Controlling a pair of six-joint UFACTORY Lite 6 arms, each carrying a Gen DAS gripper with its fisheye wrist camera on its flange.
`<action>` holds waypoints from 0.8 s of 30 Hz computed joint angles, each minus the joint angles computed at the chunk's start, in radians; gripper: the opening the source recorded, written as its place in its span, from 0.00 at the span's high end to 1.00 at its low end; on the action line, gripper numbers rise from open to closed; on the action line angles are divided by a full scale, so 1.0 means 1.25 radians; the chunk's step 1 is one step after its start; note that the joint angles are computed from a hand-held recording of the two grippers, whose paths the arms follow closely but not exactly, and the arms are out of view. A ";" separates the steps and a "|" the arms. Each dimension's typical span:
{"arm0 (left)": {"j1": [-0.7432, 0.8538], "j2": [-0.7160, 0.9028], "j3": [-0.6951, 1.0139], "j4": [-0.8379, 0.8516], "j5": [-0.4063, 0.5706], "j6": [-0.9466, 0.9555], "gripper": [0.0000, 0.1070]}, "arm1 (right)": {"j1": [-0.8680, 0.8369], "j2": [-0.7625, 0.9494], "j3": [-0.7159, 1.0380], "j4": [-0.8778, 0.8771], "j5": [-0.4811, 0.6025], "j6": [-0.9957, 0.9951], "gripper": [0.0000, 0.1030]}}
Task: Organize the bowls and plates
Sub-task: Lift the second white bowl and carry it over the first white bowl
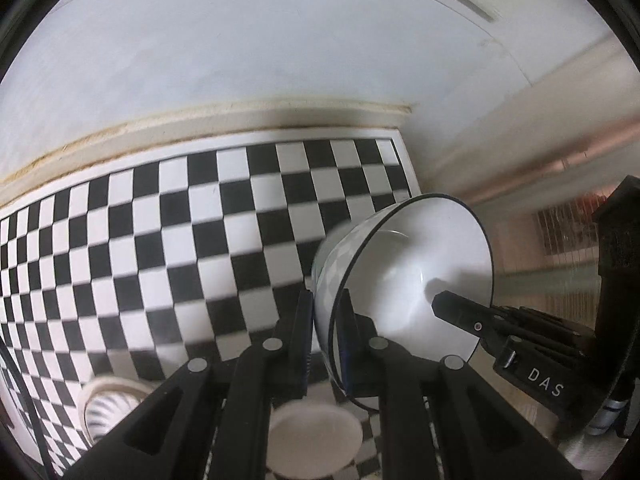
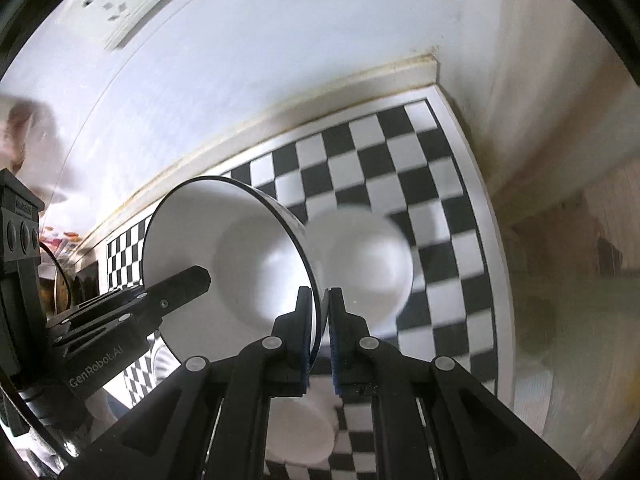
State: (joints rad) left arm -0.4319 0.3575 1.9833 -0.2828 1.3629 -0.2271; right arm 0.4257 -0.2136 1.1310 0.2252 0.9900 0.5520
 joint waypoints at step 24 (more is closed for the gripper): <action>-0.124 -0.580 -0.765 0.010 -0.103 -0.064 0.92 | 0.665 -0.321 -0.421 -0.206 -0.120 0.746 0.91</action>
